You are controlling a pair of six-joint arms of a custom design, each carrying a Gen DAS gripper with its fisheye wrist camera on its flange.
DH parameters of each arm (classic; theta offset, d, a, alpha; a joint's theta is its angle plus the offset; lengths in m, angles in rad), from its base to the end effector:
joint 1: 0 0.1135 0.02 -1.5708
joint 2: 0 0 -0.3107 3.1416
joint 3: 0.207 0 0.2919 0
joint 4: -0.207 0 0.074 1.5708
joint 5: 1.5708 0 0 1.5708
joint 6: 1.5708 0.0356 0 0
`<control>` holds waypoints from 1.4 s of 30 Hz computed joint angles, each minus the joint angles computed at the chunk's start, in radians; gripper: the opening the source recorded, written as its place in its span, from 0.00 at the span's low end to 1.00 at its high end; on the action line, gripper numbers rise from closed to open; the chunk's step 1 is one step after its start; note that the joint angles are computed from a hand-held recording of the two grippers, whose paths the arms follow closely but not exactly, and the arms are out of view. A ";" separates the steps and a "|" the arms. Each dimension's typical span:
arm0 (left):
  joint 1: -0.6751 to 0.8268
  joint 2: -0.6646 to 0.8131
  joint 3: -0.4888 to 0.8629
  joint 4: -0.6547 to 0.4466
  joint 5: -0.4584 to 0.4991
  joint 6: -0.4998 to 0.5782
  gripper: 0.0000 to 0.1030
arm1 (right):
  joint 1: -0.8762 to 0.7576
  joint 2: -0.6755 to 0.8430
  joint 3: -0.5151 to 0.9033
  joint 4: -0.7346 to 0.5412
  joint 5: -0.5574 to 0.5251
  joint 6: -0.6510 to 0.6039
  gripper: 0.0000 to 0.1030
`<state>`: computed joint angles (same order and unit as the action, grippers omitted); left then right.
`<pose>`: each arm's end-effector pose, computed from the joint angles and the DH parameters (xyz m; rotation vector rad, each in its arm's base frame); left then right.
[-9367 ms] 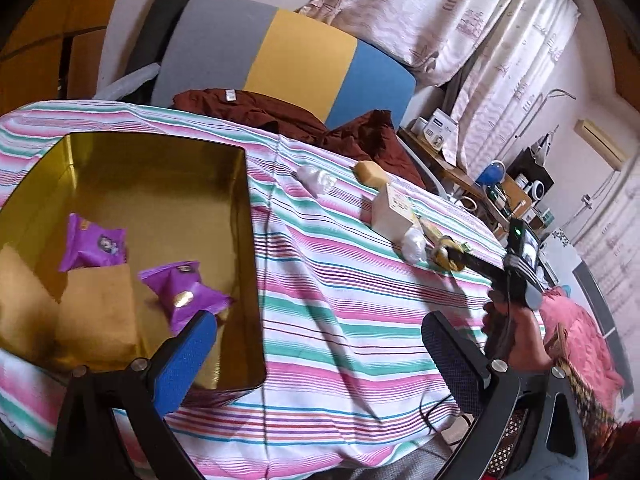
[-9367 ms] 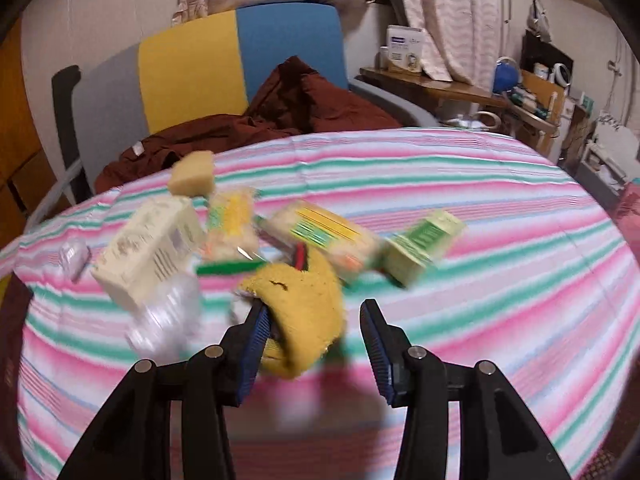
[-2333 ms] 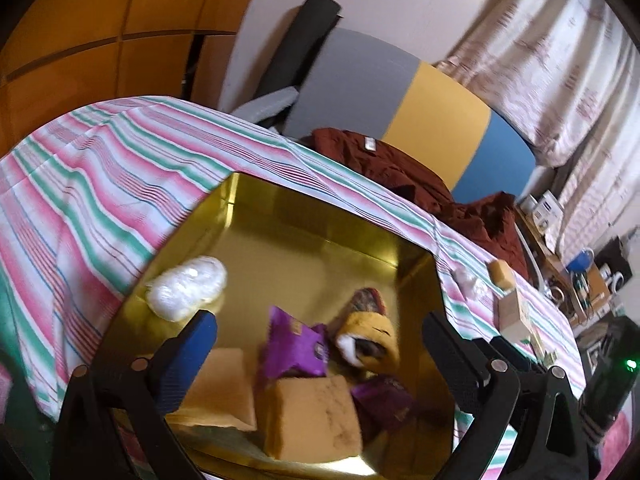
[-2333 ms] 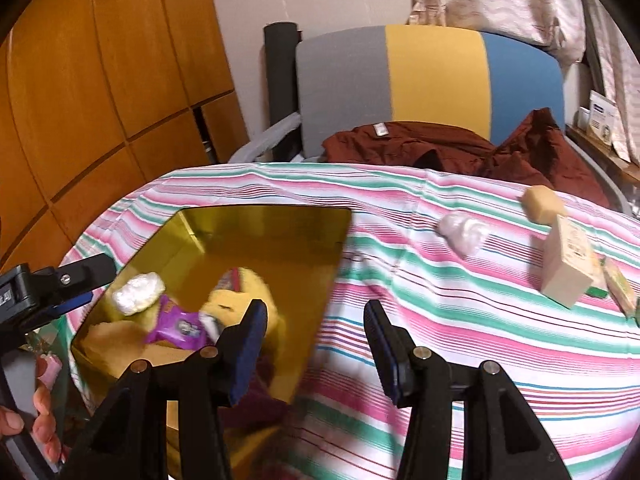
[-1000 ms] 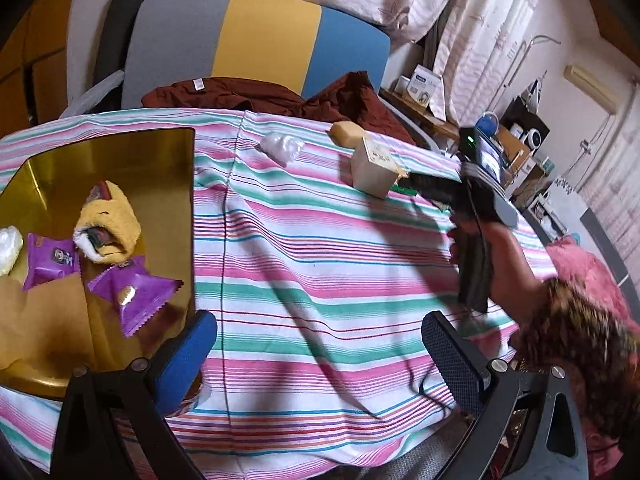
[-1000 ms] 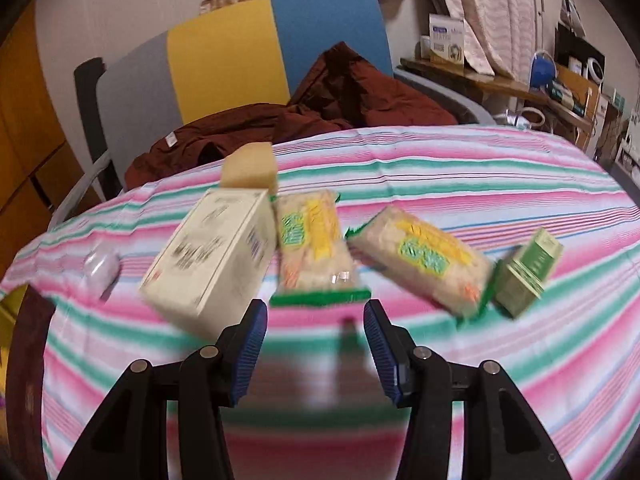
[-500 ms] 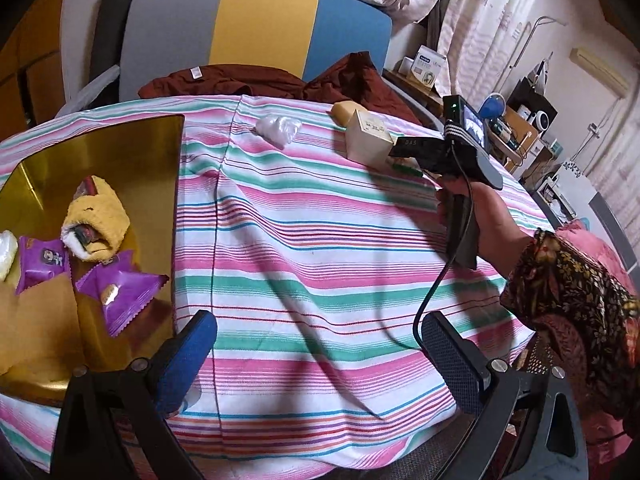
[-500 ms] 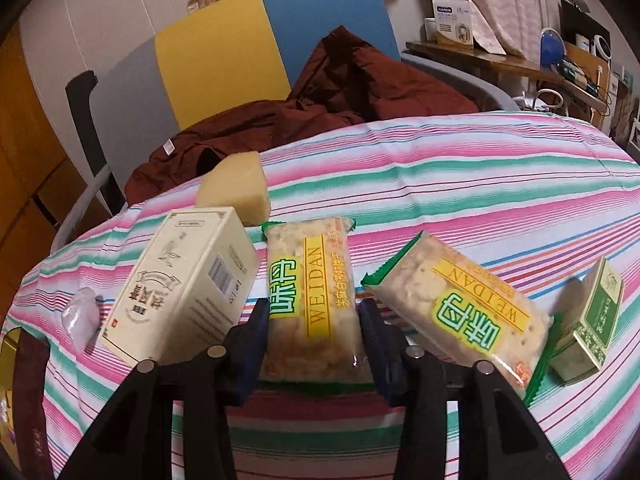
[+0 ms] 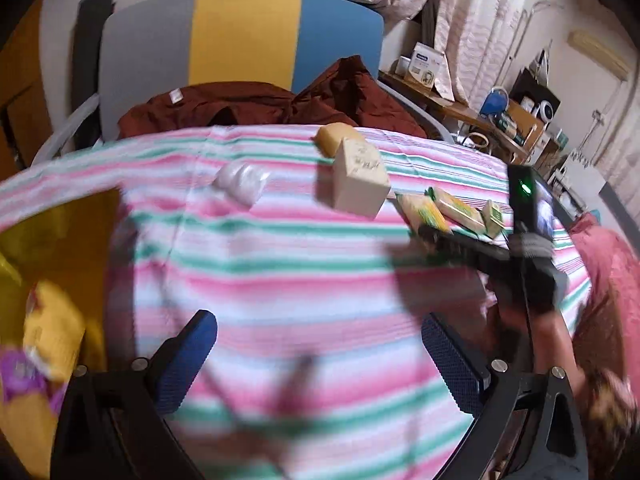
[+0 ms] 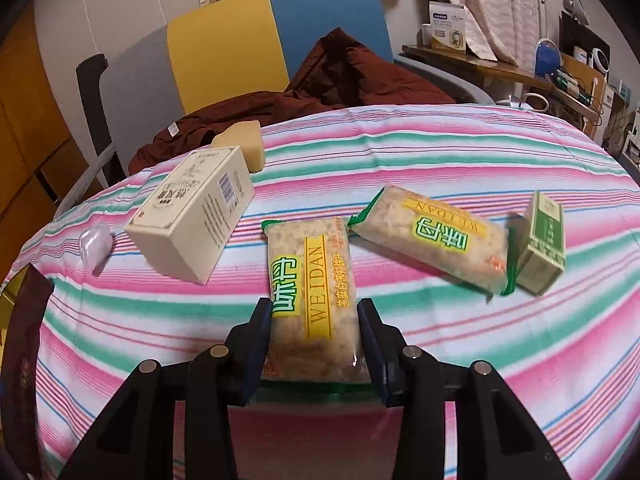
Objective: Organize objects
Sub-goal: 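Grasp the white printed box with the left tool and lift it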
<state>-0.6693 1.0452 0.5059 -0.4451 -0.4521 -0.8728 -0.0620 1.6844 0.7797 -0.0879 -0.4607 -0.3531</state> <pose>0.1655 -0.1111 0.1987 -0.4121 2.3854 -0.1098 0.3371 -0.0051 0.1460 -0.5258 2.4059 0.4132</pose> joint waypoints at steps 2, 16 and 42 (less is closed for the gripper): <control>0.062 0.107 0.047 0.086 0.031 0.090 1.00 | -0.004 -0.006 -0.015 0.022 0.000 0.009 0.42; 0.282 0.684 0.420 0.252 0.063 0.371 0.98 | -0.020 0.008 -0.051 0.137 -0.004 0.068 0.42; 0.114 0.454 0.012 0.524 -0.085 0.269 0.50 | 0.004 -0.106 -0.176 0.282 0.018 0.037 0.40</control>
<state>-0.5552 1.4995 0.5177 0.0787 -0.5374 -0.6041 -0.0584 1.5784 0.6039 0.1942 -0.4427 -0.3157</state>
